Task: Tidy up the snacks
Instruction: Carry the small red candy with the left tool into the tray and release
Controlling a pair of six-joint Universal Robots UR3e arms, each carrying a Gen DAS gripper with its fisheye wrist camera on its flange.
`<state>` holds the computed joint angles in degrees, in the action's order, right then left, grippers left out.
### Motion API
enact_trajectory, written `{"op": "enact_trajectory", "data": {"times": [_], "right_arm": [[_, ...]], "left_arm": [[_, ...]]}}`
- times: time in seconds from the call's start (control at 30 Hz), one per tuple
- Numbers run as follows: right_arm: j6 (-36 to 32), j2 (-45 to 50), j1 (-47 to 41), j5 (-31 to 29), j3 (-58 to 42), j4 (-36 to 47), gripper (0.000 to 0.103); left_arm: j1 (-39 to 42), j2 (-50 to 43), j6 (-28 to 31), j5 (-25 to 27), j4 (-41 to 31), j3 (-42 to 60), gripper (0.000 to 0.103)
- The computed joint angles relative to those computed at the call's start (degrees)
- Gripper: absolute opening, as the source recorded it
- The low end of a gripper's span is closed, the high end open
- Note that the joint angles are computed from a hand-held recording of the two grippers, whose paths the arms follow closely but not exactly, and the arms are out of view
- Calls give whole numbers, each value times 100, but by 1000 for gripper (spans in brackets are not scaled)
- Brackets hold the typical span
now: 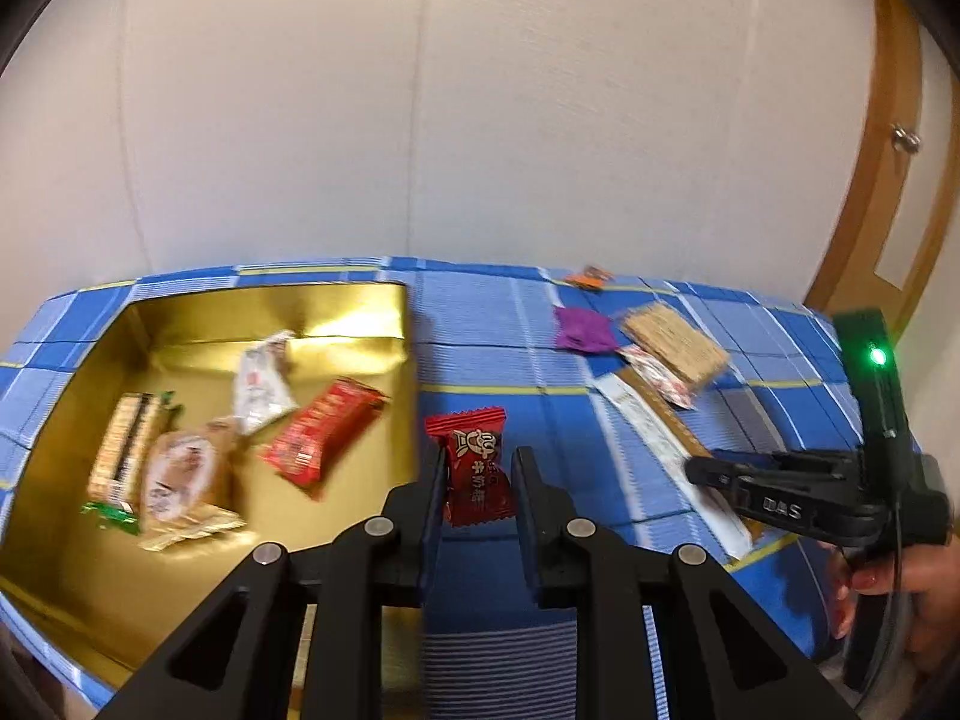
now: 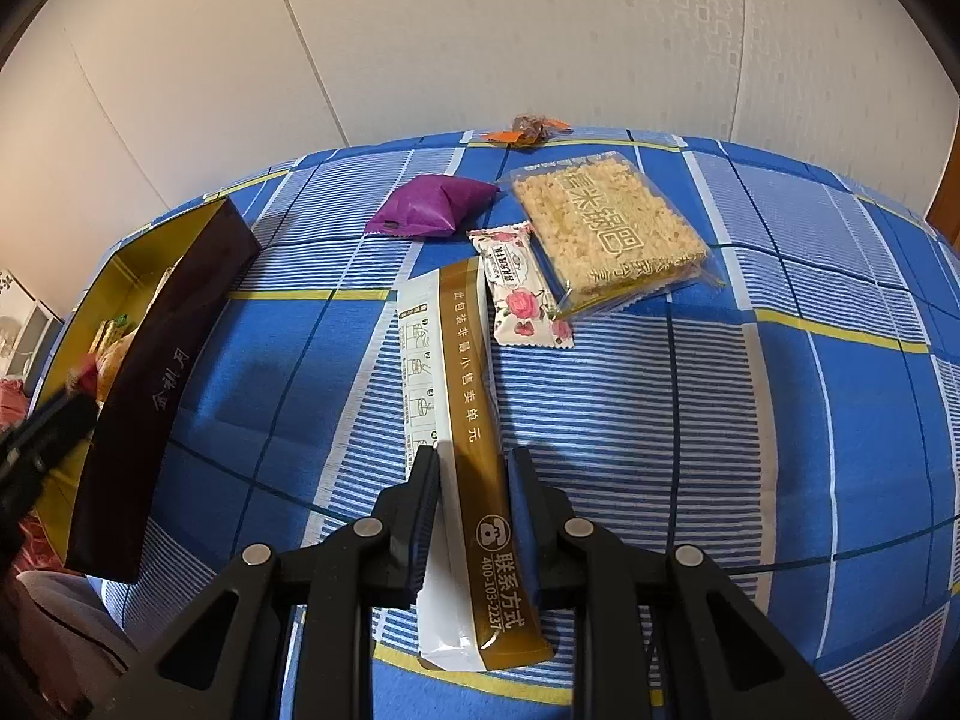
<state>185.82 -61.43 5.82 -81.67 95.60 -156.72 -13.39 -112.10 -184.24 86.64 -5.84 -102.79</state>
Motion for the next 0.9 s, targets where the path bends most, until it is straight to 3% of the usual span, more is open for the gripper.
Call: {"op": "enact_trajectory", "data": {"times": [0.2,0.47,0.9], "right_arm": [[-1,10,0,-1,-2,-16,23],[9,36,26,-55,-11,-71,23],[181,-114,-116,221,194,-104,21]], "left_arm": [[796,309,-102,-345,-208,-253,22],[1386,464,232,-503,-46,-808,22],[1109,127,810,-217,-901,-399,23]]}}
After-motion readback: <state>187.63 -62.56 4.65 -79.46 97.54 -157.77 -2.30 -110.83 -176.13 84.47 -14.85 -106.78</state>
